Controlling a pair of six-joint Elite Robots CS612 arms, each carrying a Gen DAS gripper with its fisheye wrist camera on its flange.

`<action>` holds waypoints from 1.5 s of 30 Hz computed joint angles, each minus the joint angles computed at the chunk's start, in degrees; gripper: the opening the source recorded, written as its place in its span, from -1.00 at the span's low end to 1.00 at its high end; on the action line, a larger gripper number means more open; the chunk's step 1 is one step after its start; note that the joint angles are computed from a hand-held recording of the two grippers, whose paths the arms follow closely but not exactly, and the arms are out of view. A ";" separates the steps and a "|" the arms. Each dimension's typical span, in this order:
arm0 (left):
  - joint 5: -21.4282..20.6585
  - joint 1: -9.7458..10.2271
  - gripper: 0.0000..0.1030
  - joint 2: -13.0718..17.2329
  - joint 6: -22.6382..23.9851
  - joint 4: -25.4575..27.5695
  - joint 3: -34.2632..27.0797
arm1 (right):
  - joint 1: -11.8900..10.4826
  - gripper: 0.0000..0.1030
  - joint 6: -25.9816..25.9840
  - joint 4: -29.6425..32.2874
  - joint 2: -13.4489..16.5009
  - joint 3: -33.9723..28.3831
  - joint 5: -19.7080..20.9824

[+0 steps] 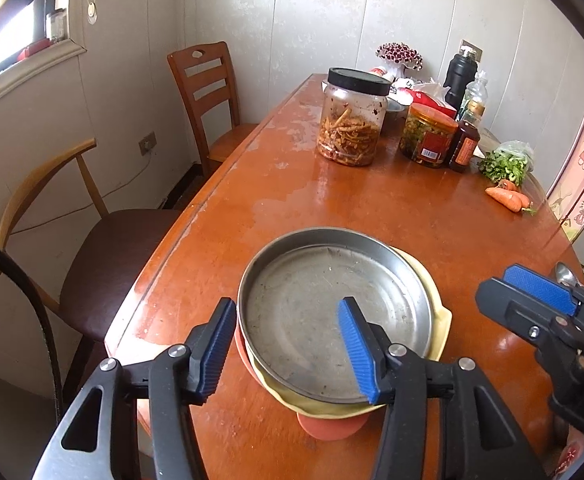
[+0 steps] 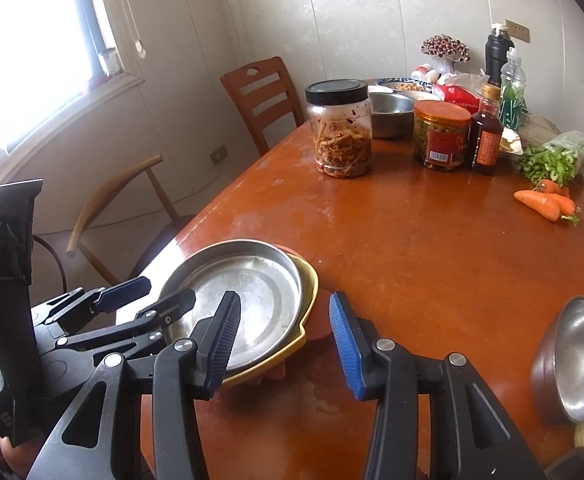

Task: Organize plates and bowls
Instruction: 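Move the left gripper to the rim of the large steel basin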

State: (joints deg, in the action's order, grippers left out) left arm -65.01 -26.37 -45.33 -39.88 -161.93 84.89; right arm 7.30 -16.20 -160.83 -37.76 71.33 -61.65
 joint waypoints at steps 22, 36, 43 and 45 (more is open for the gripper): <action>1.68 -4.72 0.17 -0.98 6.04 -4.29 -1.14 | -5.35 0.17 3.22 -11.89 -5.18 9.29 3.04; -1.46 -8.01 0.17 1.17 12.13 -5.33 -5.51 | -11.01 0.18 5.51 -19.69 -8.35 15.82 2.27; -4.48 -9.59 0.18 2.84 15.04 -4.43 -7.99 | -13.93 0.32 5.99 -22.68 -9.43 19.25 -1.32; -5.40 -10.00 0.18 3.37 15.79 -3.63 -8.78 | -14.63 0.32 6.50 -22.65 -9.55 19.92 -2.28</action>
